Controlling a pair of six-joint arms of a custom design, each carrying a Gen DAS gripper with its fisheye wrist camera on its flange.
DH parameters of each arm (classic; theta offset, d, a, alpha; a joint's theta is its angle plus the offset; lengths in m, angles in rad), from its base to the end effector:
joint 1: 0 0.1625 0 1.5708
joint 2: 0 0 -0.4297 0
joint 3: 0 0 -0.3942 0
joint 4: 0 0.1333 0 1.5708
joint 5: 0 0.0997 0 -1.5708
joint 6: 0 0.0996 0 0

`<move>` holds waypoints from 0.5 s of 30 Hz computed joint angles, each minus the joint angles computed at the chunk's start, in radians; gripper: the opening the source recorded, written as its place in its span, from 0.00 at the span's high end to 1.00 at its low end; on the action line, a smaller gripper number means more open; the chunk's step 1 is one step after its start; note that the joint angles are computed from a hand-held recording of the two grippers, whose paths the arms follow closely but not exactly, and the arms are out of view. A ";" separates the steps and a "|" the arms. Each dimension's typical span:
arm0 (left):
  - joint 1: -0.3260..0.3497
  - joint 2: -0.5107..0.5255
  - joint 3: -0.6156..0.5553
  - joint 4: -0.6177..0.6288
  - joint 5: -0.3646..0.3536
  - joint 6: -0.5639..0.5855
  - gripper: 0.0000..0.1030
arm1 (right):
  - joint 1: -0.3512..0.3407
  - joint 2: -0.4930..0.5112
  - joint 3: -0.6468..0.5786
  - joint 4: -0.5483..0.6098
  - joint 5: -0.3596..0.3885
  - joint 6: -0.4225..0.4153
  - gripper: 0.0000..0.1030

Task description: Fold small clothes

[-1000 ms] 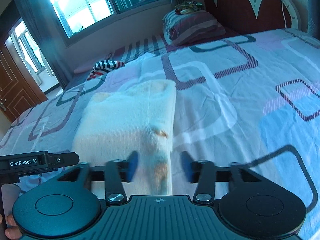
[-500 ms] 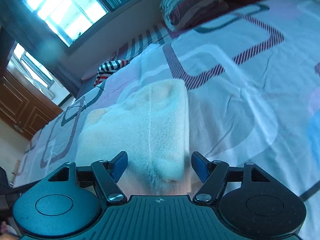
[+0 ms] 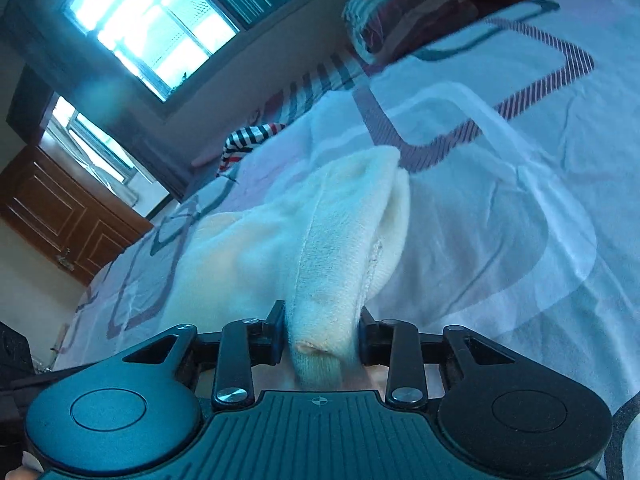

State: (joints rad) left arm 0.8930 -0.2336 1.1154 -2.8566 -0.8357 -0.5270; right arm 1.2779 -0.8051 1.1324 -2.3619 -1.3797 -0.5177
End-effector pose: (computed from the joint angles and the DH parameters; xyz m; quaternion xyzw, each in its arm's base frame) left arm -0.3391 -0.7404 -0.0710 -0.0030 0.9171 -0.3537 0.1840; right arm -0.0864 -0.8137 0.3027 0.1305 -0.9602 0.2469 0.0049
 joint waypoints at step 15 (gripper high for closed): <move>-0.081 -0.268 0.386 -0.117 0.170 -0.064 0.64 | 0.092 -0.115 0.217 -0.039 0.116 -0.017 0.68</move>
